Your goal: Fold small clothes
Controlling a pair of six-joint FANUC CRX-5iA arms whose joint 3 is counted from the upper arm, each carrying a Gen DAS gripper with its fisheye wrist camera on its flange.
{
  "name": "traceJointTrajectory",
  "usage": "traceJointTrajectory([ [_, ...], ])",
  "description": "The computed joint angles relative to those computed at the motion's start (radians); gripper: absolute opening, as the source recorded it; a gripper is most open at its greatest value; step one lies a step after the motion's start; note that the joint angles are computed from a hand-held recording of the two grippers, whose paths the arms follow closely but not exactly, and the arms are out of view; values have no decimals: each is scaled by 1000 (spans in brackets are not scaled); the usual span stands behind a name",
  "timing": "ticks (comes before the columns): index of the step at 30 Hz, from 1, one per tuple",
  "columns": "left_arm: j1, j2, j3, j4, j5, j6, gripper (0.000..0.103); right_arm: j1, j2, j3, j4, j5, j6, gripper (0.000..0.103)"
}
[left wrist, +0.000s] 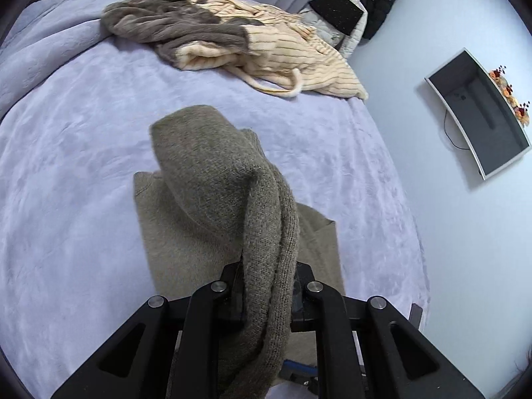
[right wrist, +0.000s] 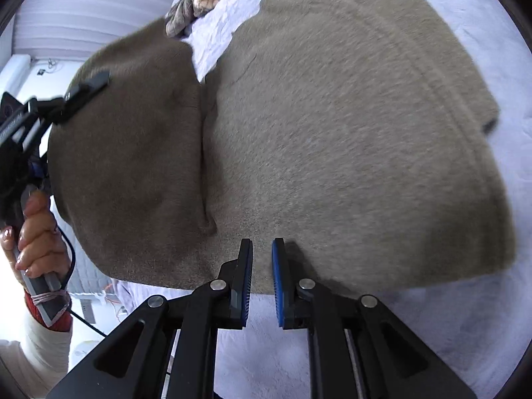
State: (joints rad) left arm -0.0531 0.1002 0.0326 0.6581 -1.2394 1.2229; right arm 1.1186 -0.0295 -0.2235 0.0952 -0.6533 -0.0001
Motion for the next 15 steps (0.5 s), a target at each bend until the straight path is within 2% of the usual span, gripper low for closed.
traceJointTrajectory([
  [2,-64,44,32,-17,6,26,16,4,-37,-45,27,12,-47,13],
  [7,-200,133,88,-138,2,89,16,14,-100,-128,98,35,-175,13],
  [11,-240,147,94,-213,13,113,16,23,-160,-210,198,62,-299,14],
  [15,-256,123,105,-267,26,101,16,-2,-210,-288,287,140,-400,22],
])
